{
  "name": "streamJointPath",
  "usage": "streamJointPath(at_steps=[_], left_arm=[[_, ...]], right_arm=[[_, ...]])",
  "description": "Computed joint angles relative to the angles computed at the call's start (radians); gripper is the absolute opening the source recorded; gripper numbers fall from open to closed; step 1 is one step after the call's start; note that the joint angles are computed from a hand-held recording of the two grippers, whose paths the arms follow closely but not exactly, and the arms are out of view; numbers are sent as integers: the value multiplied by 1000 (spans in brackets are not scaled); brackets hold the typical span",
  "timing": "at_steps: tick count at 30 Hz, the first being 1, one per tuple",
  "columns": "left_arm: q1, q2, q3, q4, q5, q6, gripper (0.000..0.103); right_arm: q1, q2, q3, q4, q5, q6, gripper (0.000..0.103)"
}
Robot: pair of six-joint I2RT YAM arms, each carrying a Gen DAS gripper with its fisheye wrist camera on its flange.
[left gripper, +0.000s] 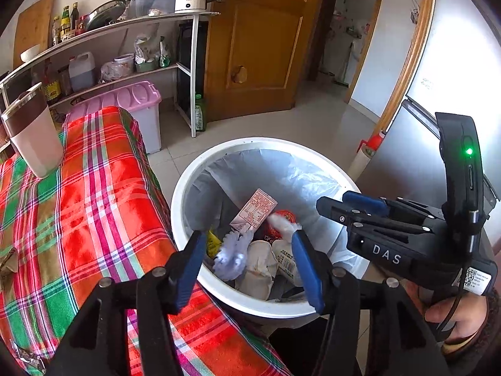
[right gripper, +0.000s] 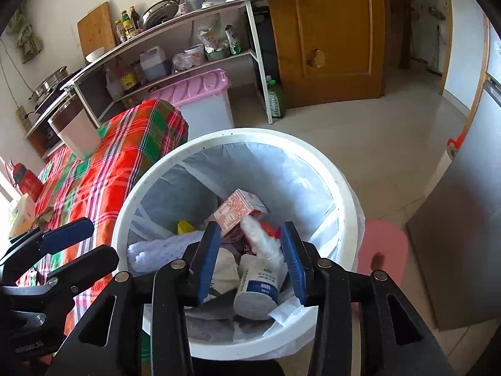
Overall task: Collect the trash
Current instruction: 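Return both tools to the table toward the coffee packet and tag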
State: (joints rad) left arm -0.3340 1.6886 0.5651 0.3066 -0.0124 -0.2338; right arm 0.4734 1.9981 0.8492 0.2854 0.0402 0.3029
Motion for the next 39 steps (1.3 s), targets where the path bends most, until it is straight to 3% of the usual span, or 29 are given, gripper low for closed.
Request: streamJointPath(at_steps=[12,22,27,30,33,39], left_arm=[[79,-161,-126,16,5,30,63],[294,-360,-279,-6,50,123,63],[438,-448,-348,-30,60,203,64],[569,-483,-379,-47,153,271,65],[676,-509,-408,-60,169,340,65],[899,-512,-445,-91,293,541,68]], right_arm=[[55,-48,-25,15,6,16,44],[161,-49,4,25,-7,34,44],[215,-25,43,21,-12,40,45],[245,-2,68,18,-15,46,45],[275,16,94,14,-19,46,45],[326,58,157,-8,-25,52,45]])
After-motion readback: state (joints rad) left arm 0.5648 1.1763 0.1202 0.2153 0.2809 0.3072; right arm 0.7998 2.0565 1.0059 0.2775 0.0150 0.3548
